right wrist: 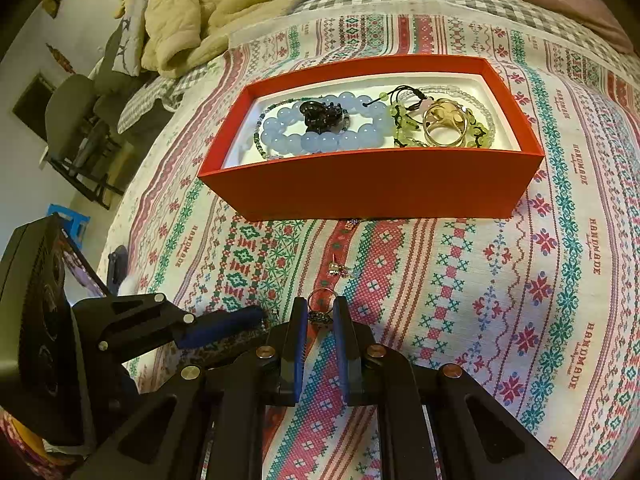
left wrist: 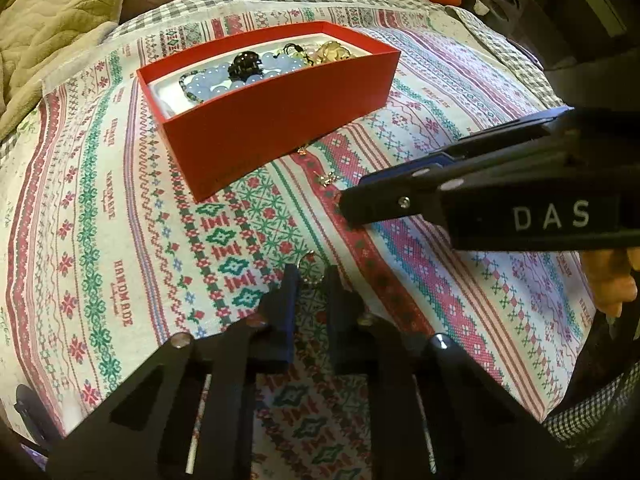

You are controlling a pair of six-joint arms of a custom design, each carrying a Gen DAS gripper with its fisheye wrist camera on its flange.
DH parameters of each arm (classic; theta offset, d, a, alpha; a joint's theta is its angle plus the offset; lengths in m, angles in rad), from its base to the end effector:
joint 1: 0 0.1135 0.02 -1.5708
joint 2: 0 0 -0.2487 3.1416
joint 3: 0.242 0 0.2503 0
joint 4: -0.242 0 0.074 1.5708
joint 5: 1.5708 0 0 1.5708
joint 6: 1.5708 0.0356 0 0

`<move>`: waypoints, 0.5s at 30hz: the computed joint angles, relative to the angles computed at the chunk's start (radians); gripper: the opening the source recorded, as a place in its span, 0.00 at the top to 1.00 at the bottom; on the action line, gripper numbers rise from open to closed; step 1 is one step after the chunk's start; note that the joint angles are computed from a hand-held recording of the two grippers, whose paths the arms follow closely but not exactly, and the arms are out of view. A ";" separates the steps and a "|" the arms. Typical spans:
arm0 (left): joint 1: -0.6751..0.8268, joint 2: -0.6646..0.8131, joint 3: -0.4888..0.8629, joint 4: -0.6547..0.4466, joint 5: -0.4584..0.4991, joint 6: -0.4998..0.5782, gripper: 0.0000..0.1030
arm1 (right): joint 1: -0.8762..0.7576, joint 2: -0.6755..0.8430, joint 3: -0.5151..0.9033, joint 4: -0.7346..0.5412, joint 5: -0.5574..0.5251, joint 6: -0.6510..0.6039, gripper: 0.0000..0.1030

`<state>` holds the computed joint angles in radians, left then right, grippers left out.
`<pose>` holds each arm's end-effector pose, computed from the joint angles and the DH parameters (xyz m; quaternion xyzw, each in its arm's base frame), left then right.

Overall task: Organize jewelry
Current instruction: 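Carry the gold earring and silver ring over the red box with both tools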

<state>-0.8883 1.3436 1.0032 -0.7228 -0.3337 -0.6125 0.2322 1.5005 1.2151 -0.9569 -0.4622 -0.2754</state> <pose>0.1764 -0.1986 0.2372 0.0899 0.9512 -0.0513 0.2907 0.2754 0.0814 0.2505 -0.2774 0.9201 0.2225 0.1640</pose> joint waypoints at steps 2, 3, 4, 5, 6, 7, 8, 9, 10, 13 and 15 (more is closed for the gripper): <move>0.000 -0.006 -0.002 -0.002 -0.001 0.001 0.87 | -0.005 -0.004 0.003 -0.007 -0.005 -0.006 0.87; 0.001 -0.010 -0.002 -0.002 0.000 -0.001 0.87 | -0.009 -0.006 0.005 -0.011 -0.008 -0.010 0.87; -0.001 -0.015 -0.004 -0.005 -0.002 -0.006 0.87 | -0.009 -0.005 0.010 -0.014 -0.009 -0.009 0.87; -0.002 -0.021 -0.006 -0.009 -0.005 -0.009 0.87 | -0.015 -0.006 0.016 -0.021 -0.013 -0.013 0.87; -0.002 -0.029 -0.008 -0.013 -0.009 -0.011 0.87 | -0.018 -0.007 0.019 -0.024 -0.015 -0.014 0.87; 0.000 -0.032 -0.007 -0.015 -0.009 -0.010 0.87 | -0.023 -0.008 0.024 -0.030 -0.019 -0.017 0.87; 0.001 -0.031 -0.005 -0.016 -0.010 -0.010 0.87 | -0.024 -0.010 0.022 -0.030 -0.021 -0.017 0.87; 0.001 -0.031 -0.001 -0.018 -0.012 -0.011 0.87 | -0.031 -0.012 0.027 -0.037 -0.026 -0.021 0.87; 0.003 -0.033 0.002 -0.023 -0.015 -0.011 0.87 | -0.034 -0.012 0.031 -0.042 -0.029 -0.022 0.87; 0.003 -0.036 0.014 -0.037 -0.022 -0.015 0.87 | -0.048 -0.013 0.052 -0.062 -0.046 -0.030 0.87; 0.006 -0.038 0.028 -0.047 -0.028 -0.016 0.87 | -0.060 -0.015 0.068 -0.074 -0.059 -0.032 0.87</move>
<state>-0.8824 1.3059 1.0309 -0.7694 -0.3619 -0.6286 0.1725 1.4860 1.2836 -1.0308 -0.5209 -0.3079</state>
